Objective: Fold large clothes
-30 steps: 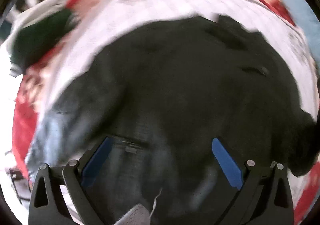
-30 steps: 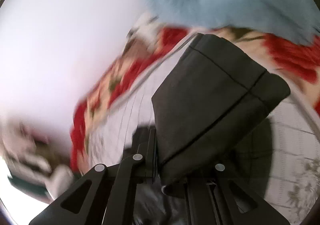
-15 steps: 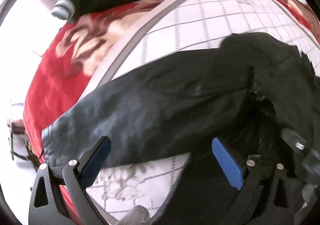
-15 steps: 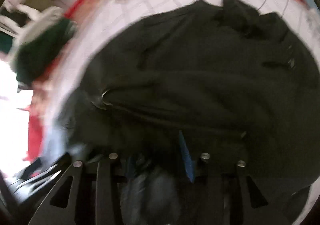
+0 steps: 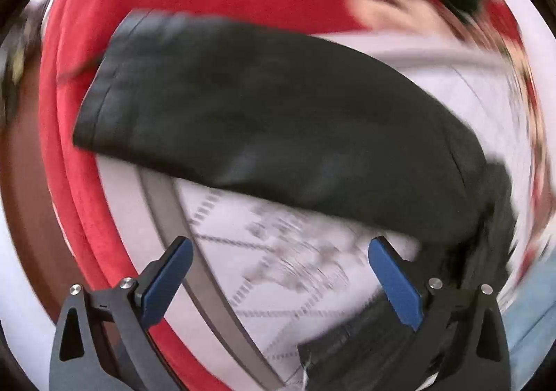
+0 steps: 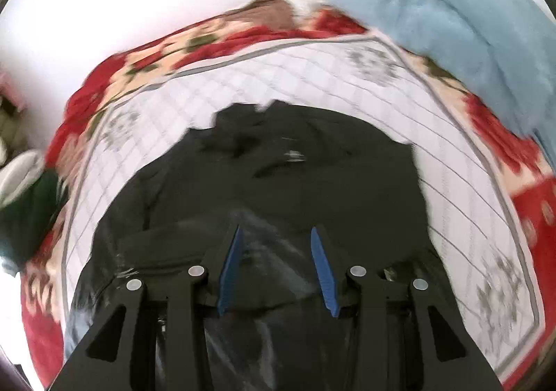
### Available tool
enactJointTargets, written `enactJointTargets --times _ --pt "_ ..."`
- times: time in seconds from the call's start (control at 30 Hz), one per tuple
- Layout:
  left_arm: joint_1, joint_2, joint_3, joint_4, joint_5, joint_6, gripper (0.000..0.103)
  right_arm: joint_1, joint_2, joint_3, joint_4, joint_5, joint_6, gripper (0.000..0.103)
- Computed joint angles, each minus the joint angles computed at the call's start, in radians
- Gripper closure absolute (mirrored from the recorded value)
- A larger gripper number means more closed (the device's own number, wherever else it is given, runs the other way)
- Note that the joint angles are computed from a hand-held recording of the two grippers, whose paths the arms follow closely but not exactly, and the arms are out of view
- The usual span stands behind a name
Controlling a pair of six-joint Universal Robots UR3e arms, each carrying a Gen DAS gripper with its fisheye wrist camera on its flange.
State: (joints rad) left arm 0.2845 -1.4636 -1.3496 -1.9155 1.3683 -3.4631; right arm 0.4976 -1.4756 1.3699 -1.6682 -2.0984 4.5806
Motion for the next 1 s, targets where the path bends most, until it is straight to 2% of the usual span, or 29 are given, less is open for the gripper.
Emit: enactJointTargets --times 0.1,0.2,0.27,0.3,0.33,0.37,0.4,0.47,0.57,0.6,0.67,0.8,0.87,0.93,1.0 --pt "0.194 0.084 -0.176 0.064 -0.108 0.021 0.002 0.038 0.0 -0.038 0.093 0.005 0.053 0.06" --pt "0.258 0.084 -0.225 0.128 -0.142 -0.053 0.002 -0.01 0.037 -0.067 0.07 0.094 -0.08 0.06" --pt "0.259 0.067 -0.217 0.18 -0.123 -0.125 0.006 -0.047 0.098 -0.112 0.065 0.171 -0.175 0.06" --pt "0.233 0.044 -0.184 0.207 -0.074 -0.168 0.024 -0.062 0.142 -0.146 0.067 0.2 -0.21 0.06" --pt "0.218 0.028 -0.165 0.225 -0.038 -0.183 0.051 -0.068 0.172 -0.16 0.064 0.233 -0.24 0.06" --pt "0.2 0.007 -0.139 0.245 -0.001 -0.194 0.066 -0.073 0.207 -0.187 0.063 0.255 -0.262 0.06" --pt "0.18 -0.018 -0.112 0.261 0.04 -0.193 0.096 -0.074 0.235 -0.204 0.051 0.275 -0.275 0.06" --pt "0.172 -0.042 -0.099 0.314 0.065 -0.169 0.098 -0.068 0.305 -0.288 0.071 0.287 -0.301 0.06" --pt "0.139 -0.104 -0.019 0.318 0.09 -0.153 0.1 -0.067 0.415 -0.443 0.127 0.313 -0.348 0.06" --pt "0.113 -0.135 0.03 0.318 0.112 -0.138 0.1 -0.069 0.447 -0.496 0.158 0.322 -0.359 0.06" --pt "0.062 -0.193 0.134 0.318 0.159 -0.107 0.101 -0.082 0.521 -0.595 0.185 0.373 -0.415 0.05" --pt "-0.06 -0.307 0.378 0.318 0.275 -0.012 0.101 -0.091 0.632 -0.766 0.217 0.418 -0.465 0.049" --pt "-0.097 -0.318 0.445 0.308 0.294 0.004 0.101 -0.09 0.659 -0.809 0.195 0.418 -0.478 0.049" --pt "-0.085 -0.326 0.491 0.315 0.239 0.011 0.101 -0.105 0.654 -0.77 0.113 0.476 -0.497 0.049" --pt "-0.039 -0.292 0.424 0.333 0.125 -0.005 0.098 -0.121 0.68 -0.794 0.123 0.538 -0.505 0.049"
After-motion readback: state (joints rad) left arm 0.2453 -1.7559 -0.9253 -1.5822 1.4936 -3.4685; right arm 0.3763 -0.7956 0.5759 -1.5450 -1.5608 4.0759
